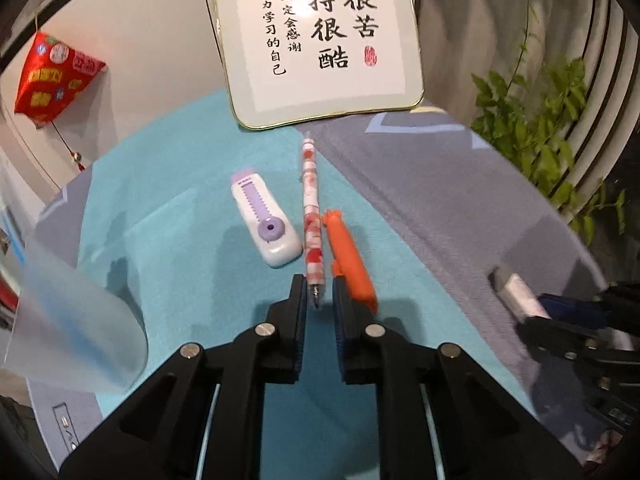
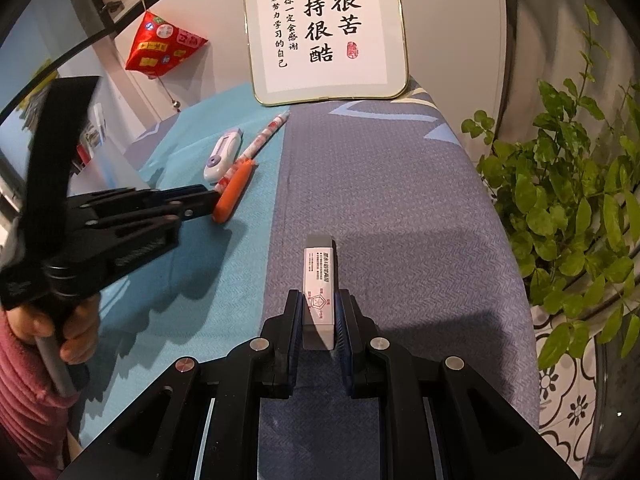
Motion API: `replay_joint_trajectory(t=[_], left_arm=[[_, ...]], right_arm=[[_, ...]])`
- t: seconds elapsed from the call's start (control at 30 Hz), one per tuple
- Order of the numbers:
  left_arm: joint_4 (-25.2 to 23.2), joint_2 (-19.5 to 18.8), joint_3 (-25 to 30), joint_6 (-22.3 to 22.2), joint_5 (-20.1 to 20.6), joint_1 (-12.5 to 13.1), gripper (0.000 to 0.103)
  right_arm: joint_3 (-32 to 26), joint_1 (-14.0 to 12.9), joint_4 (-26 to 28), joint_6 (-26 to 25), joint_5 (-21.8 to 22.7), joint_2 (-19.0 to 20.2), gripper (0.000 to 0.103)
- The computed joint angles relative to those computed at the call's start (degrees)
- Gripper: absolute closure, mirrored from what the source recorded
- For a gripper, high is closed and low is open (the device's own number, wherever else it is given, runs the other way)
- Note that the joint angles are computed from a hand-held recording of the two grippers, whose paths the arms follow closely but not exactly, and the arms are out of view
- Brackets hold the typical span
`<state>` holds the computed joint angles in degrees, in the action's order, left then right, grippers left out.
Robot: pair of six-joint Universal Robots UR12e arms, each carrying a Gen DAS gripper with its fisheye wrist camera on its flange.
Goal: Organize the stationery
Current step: 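Grasp the red-and-white patterned pen with the left tool while the right tool holds the white bottle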
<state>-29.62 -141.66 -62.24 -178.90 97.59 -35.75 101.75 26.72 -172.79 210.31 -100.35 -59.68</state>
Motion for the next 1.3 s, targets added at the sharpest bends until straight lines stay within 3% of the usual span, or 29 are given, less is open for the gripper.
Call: replay_joint_trajectory(t=[0.13, 0.27, 0.43, 0.6, 0.73, 0.8, 0.9, 0.93, 1.07, 1.3], left_arm=[[0.69, -0.71, 0.92, 0.13, 0.0, -0.03, 0.095], [0.59, 0.52, -0.79, -1.07, -3.66, 0.61, 0.095], [4.18, 5.33, -8.86, -1.16, -4.77, 0.78, 0.095], [2.59, 11.11, -18.32, -0.51, -5.59, 1.02, 0.095], [2.42, 13.25, -21.62, 0.53, -5.51, 0.94, 0.093], [3.42, 13.18, -21.52, 0.58, -5.68, 0.93, 0.09], [4.86, 11.59, -19.23, 0.71, -4.21, 0.73, 0.072], [5.17, 10.88, -18.24, 0.88, -4.07, 0.69, 0.07], [1.4, 7.39, -12.17, 1.27, -2.83, 0.59, 0.07], [-3.3, 4.69, -6.46, 0.46, -1.95, 0.63, 0.07]], right_arm=[[0.02, -0.04, 0.02, -0.13, -0.03, -0.02, 0.086], [0.11, -0.08, -0.25, 0.01, 0.18, -0.02, 0.086], [0.22, -0.05, -0.29, -0.15, 0.14, -0.04, 0.086], [0.44, 0.09, -0.13, -1.37, 0.63, -0.25, 0.086], [0.5, 0.31, -0.19, -3.4, 2.36, -0.26, 0.086], [0.52, 0.36, -0.3, -3.48, 2.83, -0.24, 0.086], [0.39, 0.24, 0.32, -2.67, 3.22, -0.4, 0.086], [0.31, 0.3, 0.64, -2.63, 3.01, -0.46, 0.086], [-1.28, 1.07, 4.37, -4.57, -0.12, -0.39, 0.067], [-4.59, 1.31, 8.87, -7.34, -1.98, 0.83, 0.067]])
